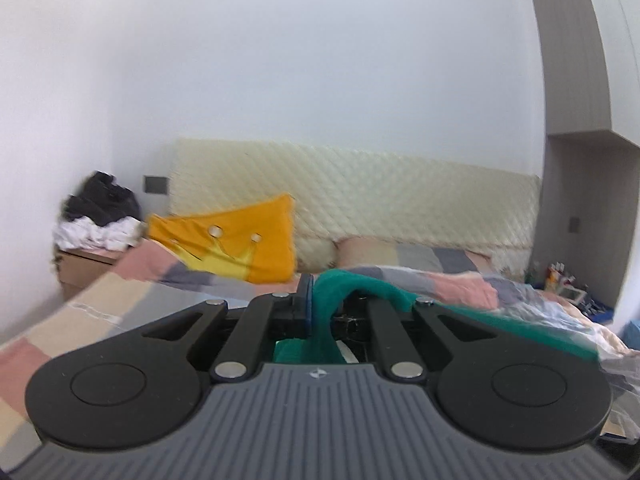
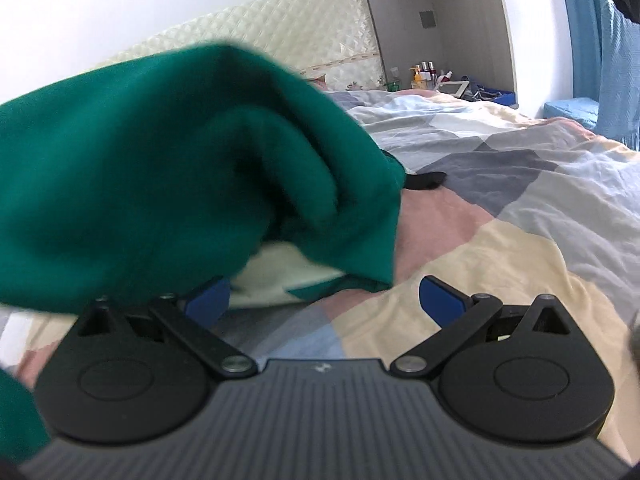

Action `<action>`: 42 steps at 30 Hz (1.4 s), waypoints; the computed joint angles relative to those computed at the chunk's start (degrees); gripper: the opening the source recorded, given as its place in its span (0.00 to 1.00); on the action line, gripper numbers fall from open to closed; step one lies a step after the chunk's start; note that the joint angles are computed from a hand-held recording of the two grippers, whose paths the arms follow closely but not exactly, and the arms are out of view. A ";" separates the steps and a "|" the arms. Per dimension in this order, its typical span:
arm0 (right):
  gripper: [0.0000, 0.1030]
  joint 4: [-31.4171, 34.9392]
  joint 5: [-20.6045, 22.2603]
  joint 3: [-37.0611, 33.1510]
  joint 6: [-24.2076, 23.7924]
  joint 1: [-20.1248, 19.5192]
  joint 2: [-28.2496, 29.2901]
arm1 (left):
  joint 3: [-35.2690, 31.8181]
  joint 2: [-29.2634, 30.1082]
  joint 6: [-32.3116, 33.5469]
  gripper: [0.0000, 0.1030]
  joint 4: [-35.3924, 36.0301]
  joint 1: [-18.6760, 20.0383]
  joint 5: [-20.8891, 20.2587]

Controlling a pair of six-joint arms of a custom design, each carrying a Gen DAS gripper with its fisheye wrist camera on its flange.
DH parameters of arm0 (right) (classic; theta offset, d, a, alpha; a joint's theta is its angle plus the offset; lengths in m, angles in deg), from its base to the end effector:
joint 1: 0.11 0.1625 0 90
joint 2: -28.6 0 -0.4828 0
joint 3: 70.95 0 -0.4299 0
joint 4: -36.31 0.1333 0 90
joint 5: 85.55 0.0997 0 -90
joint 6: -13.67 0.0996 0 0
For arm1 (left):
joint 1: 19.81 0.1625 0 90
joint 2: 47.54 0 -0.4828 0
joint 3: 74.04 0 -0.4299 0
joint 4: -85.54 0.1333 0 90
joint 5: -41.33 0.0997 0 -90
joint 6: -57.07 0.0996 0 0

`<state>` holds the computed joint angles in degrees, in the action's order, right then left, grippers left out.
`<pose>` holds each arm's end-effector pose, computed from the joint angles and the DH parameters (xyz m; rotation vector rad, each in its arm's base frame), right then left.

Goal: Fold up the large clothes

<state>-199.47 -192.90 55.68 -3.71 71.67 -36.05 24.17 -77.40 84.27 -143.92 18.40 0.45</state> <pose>-0.0623 -0.5206 0.3082 -0.2805 -1.9427 1.5707 -0.3984 -0.5791 0.0765 0.7867 2.0068 -1.6302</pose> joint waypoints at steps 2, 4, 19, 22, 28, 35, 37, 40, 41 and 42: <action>1.00 0.45 2.01 1.58 2.53 -0.68 -1.40 | 2.93 -2.78 0.54 0.07 -1.67 -0.22 1.61; 1.00 0.10 4.62 3.34 3.51 -1.52 -2.68 | 5.03 -5.30 -0.22 0.07 -2.03 -0.14 2.58; 1.00 6.94 18.47 4.13 0.73 -1.96 -6.73 | 8.78 -14.24 1.28 0.07 -2.26 6.18 12.38; 1.00 12.29 15.82 1.65 0.06 -0.86 -5.05 | 5.08 -11.00 -0.43 0.07 0.82 10.30 14.21; 1.00 17.34 11.59 -0.88 -2.11 0.65 -1.86 | -3.88 -4.50 -8.95 0.08 14.33 18.11 14.67; 1.00 23.07 13.88 -3.22 3.17 -1.57 -0.32 | -15.76 3.18 -3.83 0.10 24.66 24.82 11.76; 1.00 23.41 14.11 -3.69 4.24 -1.93 0.33 | -17.03 4.13 -3.68 0.11 25.95 25.22 11.14; 1.00 23.13 13.40 -4.17 4.76 -1.59 1.06 | -18.35 5.11 -2.35 0.29 26.01 25.02 11.79; 1.00 22.99 13.10 -4.14 4.85 -1.43 1.08 | -18.53 5.19 -2.10 0.46 25.77 24.80 12.59; 1.00 22.65 12.82 -3.96 4.94 -1.26 1.02 | -18.27 5.00 -2.18 0.53 25.12 24.52 13.49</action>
<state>-176.82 -180.07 51.72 1.23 70.41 -35.03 5.89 -72.40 82.09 -118.79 42.93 13.94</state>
